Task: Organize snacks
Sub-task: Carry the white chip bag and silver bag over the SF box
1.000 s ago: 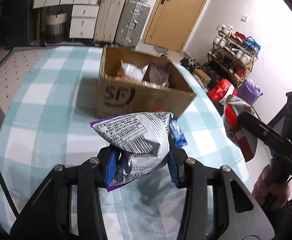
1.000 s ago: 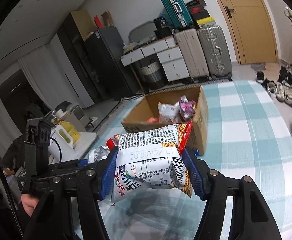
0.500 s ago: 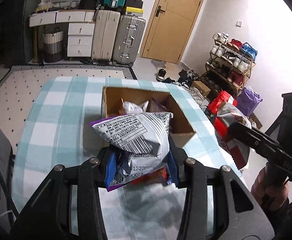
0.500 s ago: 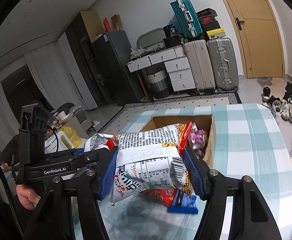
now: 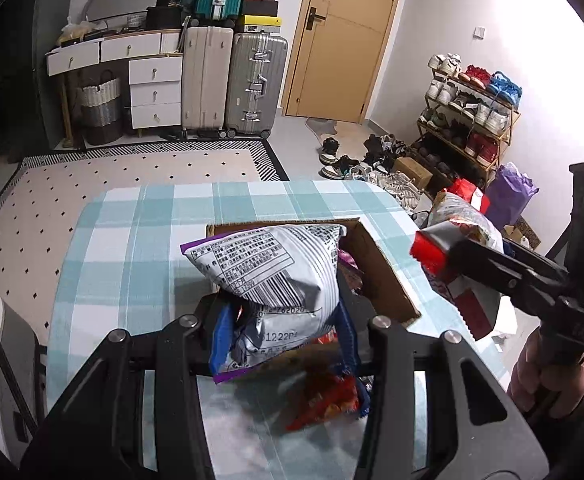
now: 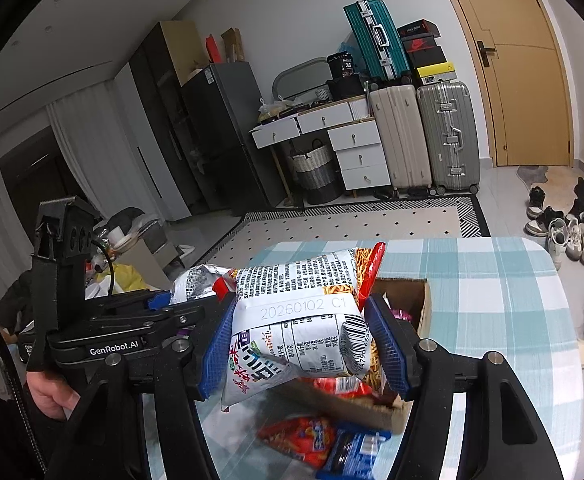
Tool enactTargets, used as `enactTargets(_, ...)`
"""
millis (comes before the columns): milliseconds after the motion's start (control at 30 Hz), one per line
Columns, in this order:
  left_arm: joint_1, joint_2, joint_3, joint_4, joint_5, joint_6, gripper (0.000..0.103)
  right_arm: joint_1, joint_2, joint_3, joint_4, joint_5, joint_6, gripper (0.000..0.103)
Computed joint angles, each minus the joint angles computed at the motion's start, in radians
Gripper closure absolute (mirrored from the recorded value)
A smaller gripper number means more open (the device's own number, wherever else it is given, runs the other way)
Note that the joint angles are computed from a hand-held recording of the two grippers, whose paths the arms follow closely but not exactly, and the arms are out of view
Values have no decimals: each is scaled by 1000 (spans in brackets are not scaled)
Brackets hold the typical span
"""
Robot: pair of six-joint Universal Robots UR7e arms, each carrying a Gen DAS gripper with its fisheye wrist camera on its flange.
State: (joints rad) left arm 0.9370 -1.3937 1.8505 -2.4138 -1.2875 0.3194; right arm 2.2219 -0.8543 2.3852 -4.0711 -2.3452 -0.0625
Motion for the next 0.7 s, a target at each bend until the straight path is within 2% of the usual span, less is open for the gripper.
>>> enactTargets(433,52,197,-110,-34,-8,40,63,-143,1,-51,37,73,-55,38)
enactTargets(700,97,300,-170,-31,-28,51,63,-195,64,-115,33,41,-118,38)
